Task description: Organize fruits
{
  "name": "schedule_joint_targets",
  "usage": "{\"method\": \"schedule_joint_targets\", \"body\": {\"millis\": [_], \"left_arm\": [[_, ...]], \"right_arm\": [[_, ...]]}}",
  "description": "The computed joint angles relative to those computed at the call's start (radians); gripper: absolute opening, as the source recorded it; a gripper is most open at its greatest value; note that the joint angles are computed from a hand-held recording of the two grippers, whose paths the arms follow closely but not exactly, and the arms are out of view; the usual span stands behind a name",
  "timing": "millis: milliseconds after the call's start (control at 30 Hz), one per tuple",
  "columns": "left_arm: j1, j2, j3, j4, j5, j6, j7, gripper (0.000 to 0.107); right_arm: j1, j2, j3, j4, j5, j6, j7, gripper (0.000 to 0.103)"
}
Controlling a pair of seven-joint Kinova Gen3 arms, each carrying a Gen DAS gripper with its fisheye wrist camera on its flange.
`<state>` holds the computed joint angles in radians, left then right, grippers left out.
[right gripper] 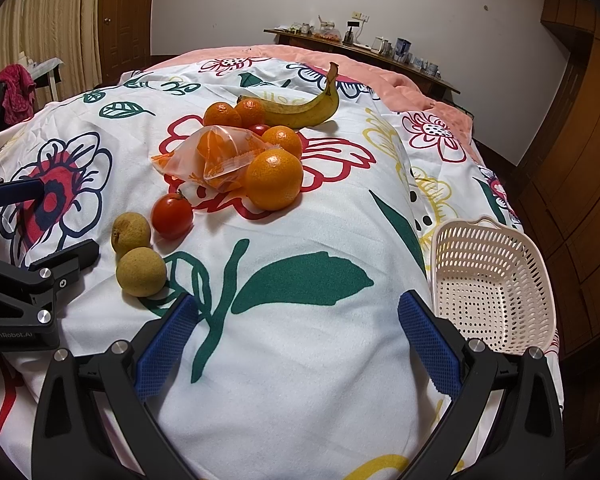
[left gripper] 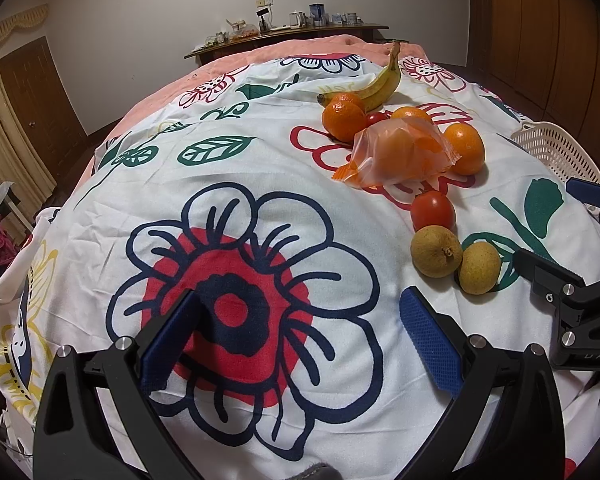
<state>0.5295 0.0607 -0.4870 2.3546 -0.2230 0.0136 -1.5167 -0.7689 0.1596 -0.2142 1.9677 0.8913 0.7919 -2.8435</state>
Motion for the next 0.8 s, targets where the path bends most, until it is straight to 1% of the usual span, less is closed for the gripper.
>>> {"method": "schedule_joint_targets", "body": {"millis": [500, 800], "left_arm": [[-0.014, -0.001, 0.015, 0.000, -0.002, 0.001, 0.003, 0.101], [-0.036, -0.002, 0.037, 0.000, -0.007, 0.002, 0.007, 0.101]], "right_arm": [[0.001, 0.000, 0.000, 0.001, 0.001, 0.000, 0.000, 0.098], [0.000, 0.001, 0.000, 0.000, 0.001, 0.001, -0.001, 0.098]]}}
